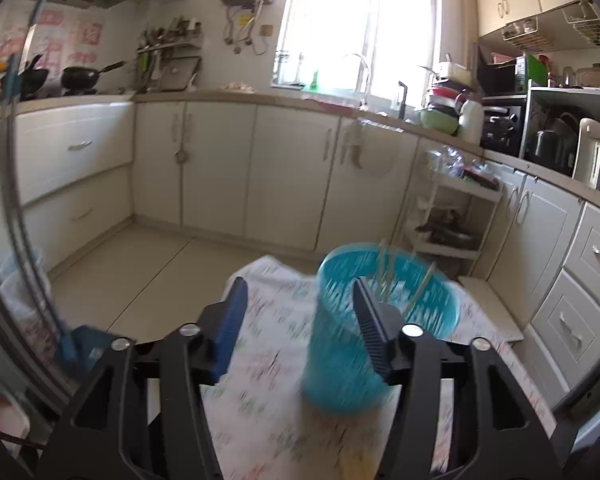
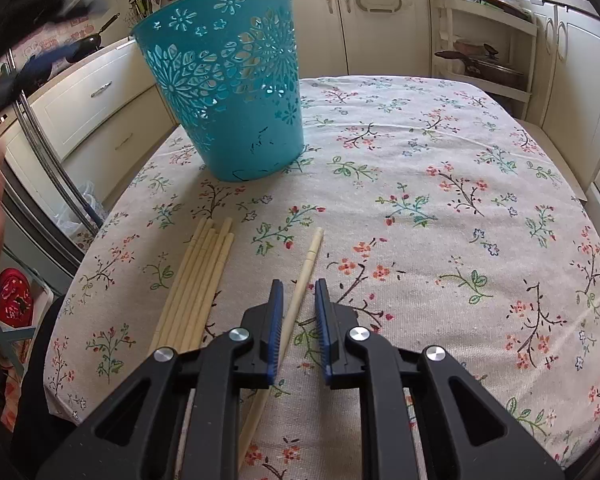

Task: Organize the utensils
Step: 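Lift the chopstick with the left tool into the basket and open, then grasp one chopstick from the bundle with the right tool, then carry the chopstick with the right tool over the basket and release it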

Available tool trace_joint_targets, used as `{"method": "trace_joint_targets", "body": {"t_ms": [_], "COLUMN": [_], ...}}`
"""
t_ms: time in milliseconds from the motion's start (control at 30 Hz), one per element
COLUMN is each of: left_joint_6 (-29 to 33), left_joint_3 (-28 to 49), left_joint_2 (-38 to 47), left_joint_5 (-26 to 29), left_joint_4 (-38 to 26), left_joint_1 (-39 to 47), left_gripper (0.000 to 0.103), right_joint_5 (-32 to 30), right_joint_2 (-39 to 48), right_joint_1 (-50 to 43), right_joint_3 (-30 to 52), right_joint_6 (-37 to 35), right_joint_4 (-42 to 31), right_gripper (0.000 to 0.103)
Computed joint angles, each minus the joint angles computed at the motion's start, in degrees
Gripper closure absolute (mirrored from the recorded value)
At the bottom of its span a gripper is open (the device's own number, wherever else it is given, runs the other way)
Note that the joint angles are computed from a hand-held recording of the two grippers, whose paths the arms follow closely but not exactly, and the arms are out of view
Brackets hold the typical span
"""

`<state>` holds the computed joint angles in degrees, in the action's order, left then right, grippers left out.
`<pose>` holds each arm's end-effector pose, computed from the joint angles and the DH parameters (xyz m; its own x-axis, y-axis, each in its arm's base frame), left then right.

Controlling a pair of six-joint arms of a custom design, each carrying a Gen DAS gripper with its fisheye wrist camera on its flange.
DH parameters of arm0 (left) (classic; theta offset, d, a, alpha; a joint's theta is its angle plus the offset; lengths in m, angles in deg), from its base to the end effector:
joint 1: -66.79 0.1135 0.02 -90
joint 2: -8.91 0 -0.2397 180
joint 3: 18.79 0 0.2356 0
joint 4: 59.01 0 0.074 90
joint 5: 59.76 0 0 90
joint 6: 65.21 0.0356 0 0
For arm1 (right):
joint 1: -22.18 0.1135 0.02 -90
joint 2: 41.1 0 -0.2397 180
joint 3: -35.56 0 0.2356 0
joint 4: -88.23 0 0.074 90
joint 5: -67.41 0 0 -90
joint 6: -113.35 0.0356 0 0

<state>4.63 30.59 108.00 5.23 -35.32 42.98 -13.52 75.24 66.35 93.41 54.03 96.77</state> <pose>0.2858 -0.1096 0.1239 -0.3831 -0.1724 -0.9075 -0.1212 0.9833 -0.1356 0.2332 0.2188 0.0439 -0.7862 -0.0613 -0.6150 -0.2490 0.9421 0.2245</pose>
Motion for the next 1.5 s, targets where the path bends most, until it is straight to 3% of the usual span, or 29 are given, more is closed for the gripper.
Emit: {"method": "trace_joint_targets", "body": {"t_ms": [100,267,367,500,600,767,967,1067,1167,1300,1400,1500], "left_joint_6": [-1.7,-3.4,-4.1,-4.4,-5.0,-6.9,-6.6,-6.7,-6.8,-7.0,-6.8,-7.0], "left_joint_3": [-3.9,-0.4,1.3,1.2,0.3,1.8,2.5,3.1,3.4,3.9,4.2,4.0], "left_joint_2": [2.7,13.0,16.8,18.6,18.5,19.4,19.7,19.9,20.0,20.3,20.5,20.5], "left_joint_5": [0.5,6.0,8.1,11.1,12.0,14.1,14.5,14.6,14.9,15.2,15.0,15.0], "left_joint_4": [2.1,0.8,0.3,0.8,2.3,0.6,-0.4,-1.0,-1.5,-2.0,-2.3,-2.0], "left_joint_1": [0.2,3.0,4.0,5.5,6.2,7.6,7.4,7.3,7.4,7.4,7.1,7.2], "left_gripper": [0.042,0.042,0.042,0.039,0.034,0.032,0.030,0.030,0.030,0.029,0.029,0.029], "right_joint_5": [1.1,-2.4,-0.7,2.5,-2.5,-1.8,5.4,3.8,-0.1,-0.8,1.2,3.3], "right_joint_2": [0.4,-0.5,-1.6,-1.2,-3.0,-2.3,0.2,-0.1,-3.6,-15.1,-21.4,-19.2], "right_joint_1": [0.6,-0.6,-0.5,0.2,-1.2,0.9,3.5,2.4,0.5,-0.7,-2.1,-3.0], "right_joint_3": [0.7,-0.2,-0.2,1.5,-0.5,0.9,5.9,5.2,1.0,-3.3,1.4,10.7], "right_joint_6": [0.1,-0.1,0.3,0.6,3.9,3.4,2.4,2.1,3.5,2.5,-0.6,-2.8], "right_joint_4": [-0.6,0.2,-2.1,-5.9,-3.6,-4.1,-11.4,-10.7,-5.5,-0.5,-0.1,0.8], "right_gripper": [0.087,0.094,0.087,0.087,0.085,0.081,0.095,0.097,0.097,0.097,0.097,0.097]}}
